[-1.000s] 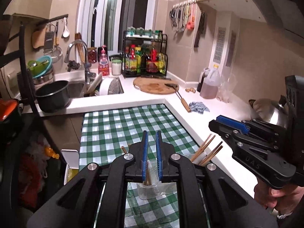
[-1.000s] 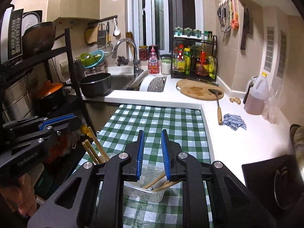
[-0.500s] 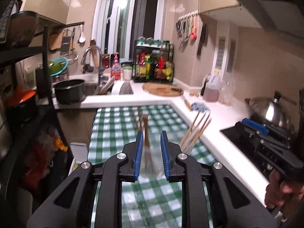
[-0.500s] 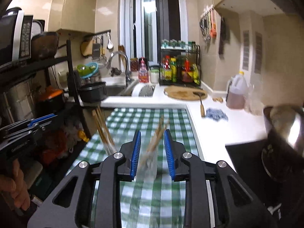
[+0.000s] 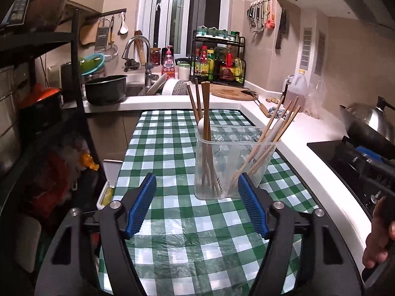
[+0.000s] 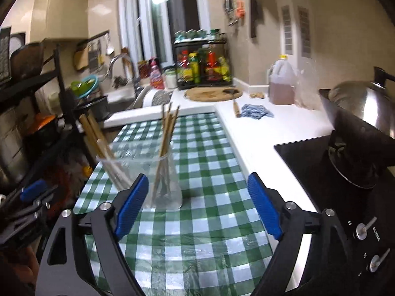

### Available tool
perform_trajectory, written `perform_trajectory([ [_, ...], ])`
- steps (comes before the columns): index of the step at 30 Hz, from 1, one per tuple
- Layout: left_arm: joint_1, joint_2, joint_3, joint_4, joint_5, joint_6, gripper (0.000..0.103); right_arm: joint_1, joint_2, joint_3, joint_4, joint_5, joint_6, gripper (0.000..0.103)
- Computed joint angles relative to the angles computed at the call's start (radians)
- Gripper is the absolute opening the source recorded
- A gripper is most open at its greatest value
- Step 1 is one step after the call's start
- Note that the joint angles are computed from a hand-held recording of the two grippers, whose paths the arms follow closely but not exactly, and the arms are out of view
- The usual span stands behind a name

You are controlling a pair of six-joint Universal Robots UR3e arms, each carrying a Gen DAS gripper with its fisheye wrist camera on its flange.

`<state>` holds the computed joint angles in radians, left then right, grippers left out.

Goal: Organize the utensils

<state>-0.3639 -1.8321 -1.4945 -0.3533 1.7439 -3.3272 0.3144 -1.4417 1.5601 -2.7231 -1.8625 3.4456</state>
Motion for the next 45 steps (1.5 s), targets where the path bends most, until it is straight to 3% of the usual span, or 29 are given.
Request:
perform_trajectory([
  [2, 0.005, 0.001, -0.009, 0.005, -0.002, -0.006, 0.079, 0.005, 0.002, 0.001, -0.013, -0.012, -0.01, 0.09],
  [7, 0.017, -0.008, -0.02, 0.024, -0.005, -0.02, 0.083, 0.012, 0.001, -0.001, -0.006, -0.015, -0.012, 0.093],
  [18, 0.008, -0.024, -0.012, 0.062, 0.039, -0.013, 0.085, 0.049, 0.018, -0.027, 0.008, -0.056, -0.039, 0.098],
  [25, 0.006, -0.024, -0.019, 0.081, 0.028, -0.006, 0.09, 0.061, 0.027, -0.032, 0.012, -0.065, -0.041, 0.098],
  [45, 0.005, -0.006, -0.047, 0.117, 0.027, 0.01, 0.09, 0.056, 0.024, -0.024, 0.009, -0.053, -0.047, 0.098],
])
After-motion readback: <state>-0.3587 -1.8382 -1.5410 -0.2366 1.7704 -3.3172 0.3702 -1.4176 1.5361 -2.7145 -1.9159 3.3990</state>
